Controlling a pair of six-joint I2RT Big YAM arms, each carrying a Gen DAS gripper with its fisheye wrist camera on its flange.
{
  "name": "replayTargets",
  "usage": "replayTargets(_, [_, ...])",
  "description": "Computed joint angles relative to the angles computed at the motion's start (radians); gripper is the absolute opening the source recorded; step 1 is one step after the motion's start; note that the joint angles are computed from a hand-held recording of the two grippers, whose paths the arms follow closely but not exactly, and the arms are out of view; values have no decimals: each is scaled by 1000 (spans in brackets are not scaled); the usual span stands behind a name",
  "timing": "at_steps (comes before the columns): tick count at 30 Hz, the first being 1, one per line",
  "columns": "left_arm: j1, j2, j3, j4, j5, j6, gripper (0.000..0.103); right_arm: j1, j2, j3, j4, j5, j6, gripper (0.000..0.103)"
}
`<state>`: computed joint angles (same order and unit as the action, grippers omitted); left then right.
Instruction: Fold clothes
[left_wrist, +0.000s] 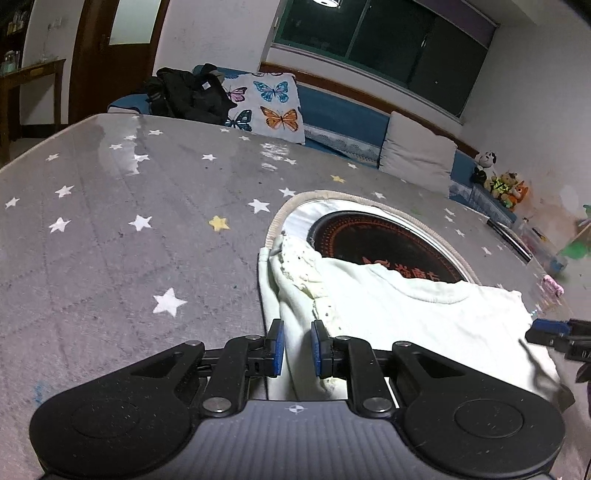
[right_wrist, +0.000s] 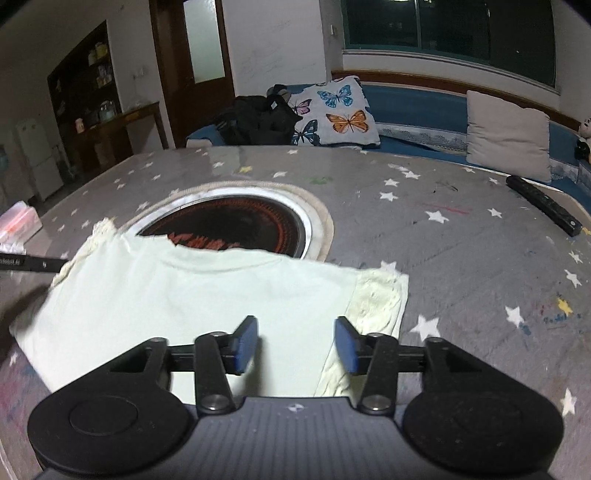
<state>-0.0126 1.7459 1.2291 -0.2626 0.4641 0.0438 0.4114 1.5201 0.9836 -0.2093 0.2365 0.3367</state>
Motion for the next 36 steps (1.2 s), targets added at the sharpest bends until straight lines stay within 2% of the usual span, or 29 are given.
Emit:
replayTargets(4, [-11, -2, -8, 19, -42, 16, 17, 10, 0, -10, -2, 10, 20, 57])
replayTargets(8, [-13, 7, -11, 39, -39, 7, 14, 16, -5, -30, 18, 18, 35, 61])
replayTargets(10, [-15, 3, -20, 54, -47, 8, 5, 18, -1, -37, 37, 26, 30, 80])
replayTargets(11, [-16, 1, -26, 62, -54, 5, 3, 19, 2, -40, 48, 29, 25, 83])
replayTargets(17, [-13, -14, -47, 92, -109, -21, 0, 35, 18, -59, 92, 67, -2, 91])
replayTargets(21, [-18, -24, -45, 106, -87, -30, 1, 38, 23, -66, 111, 67, -6, 100])
replayTargets(26, [-43, 7, -1, 81, -108, -20, 3, 45, 32, -61, 111, 80, -11, 103])
replayTargets(32, [-54, 36, 7, 102, -190, -5, 7, 45, 35, -59, 113, 81, -12, 103])
replayTargets(36, [-45, 16, -11, 115, -176, -20, 7, 56, 45, -45, 89, 105, -26, 103])
